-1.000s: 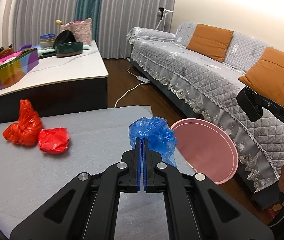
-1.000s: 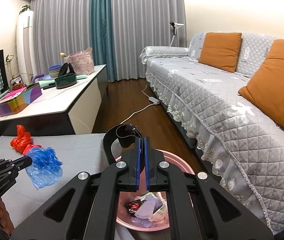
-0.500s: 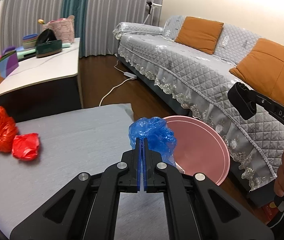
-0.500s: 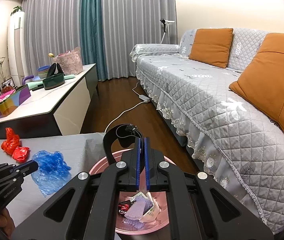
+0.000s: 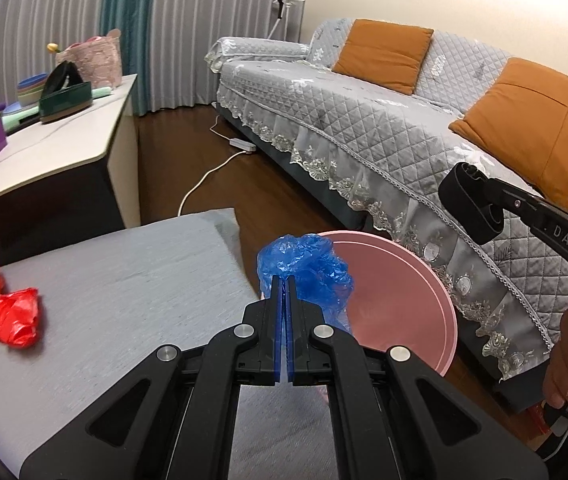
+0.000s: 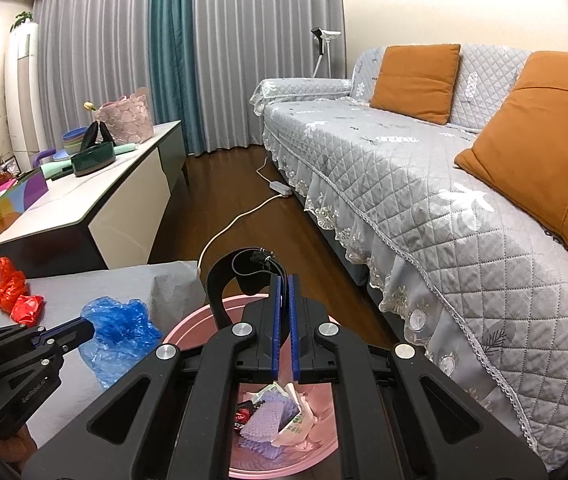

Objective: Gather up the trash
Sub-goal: 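Open both tools to drop the blue bag and black band into the pink bin, then move both tools back to the red plastic bags on the table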

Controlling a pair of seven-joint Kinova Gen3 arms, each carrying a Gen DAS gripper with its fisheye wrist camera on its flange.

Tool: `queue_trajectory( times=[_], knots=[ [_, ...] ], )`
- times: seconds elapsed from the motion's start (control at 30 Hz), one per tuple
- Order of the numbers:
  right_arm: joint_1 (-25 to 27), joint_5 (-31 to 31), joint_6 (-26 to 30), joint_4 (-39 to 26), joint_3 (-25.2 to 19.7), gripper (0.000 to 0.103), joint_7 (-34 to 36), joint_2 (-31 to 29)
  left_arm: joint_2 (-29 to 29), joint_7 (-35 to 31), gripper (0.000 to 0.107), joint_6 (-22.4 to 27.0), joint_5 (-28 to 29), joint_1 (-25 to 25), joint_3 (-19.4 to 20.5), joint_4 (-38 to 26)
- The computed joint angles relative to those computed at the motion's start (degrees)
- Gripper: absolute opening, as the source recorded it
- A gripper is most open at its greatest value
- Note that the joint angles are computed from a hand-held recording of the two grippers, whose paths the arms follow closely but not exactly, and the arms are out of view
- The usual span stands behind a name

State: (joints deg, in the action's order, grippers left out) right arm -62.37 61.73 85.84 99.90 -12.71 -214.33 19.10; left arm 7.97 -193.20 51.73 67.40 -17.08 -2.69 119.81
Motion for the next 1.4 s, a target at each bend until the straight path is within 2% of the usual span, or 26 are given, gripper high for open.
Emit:
queue_trajectory(
  times=[0.4,0.5,0.53,0.57,0.6,0.63,0.67,1.0,1.4],
  knots=[
    [2.13,-0.96,-2.42,2.23,0.34,0.004,-0.63,-0.48,2.95,1.37,0.001,-4.46,0.12,3.37,2.75,-1.28],
    [2.66,-1.19,-3.15,2.91,0.27,0.009,-1.26,-0.9,3.86,2.47,0.001,-4.82,-1.18,4.02,3.42,-2.13],
    [3.06,-1.62,-3.58,2.92,0.23,0.013,-1.01,-1.01,4.17,3.43,0.003,-4.73,-1.93,4.18,3.6,-2.53],
    [3.33,-1.94,-3.9,2.85,0.19,0.028,-0.73,-1.03,4.58,4.93,0.005,-4.7,-3.16,4.46,3.77,-3.15],
    [3.49,-2.36,-3.83,2.64,0.24,0.038,-0.63,-0.87,4.61,5.75,0.015,-5.54,-3.65,4.72,3.99,-3.09],
    [3.36,-2.66,-3.21,2.31,0.35,0.055,-0.82,-0.57,4.54,5.85,0.025,-5.98,-3.57,4.61,4.17,-2.89],
    [3.23,-2.83,-2.79,2.15,0.45,0.059,-1.1,-0.44,4.44,5.96,0.028,-6.21,-3.43,4.41,4.25,-2.63],
    [1.82,-1.53,-0.79,0.17,0.26,0.059,-0.34,-0.02,2.13,4.36,0.028,-3.25,-3.65,0.17,1.86,-1.18],
    [-2.61,1.83,1.21,-8.31,1.55,0.059,4.77,4.11,0.63,1.02,0.028,5.53,-4.32,-9.36,-4.33,-3.26]
  ],
)
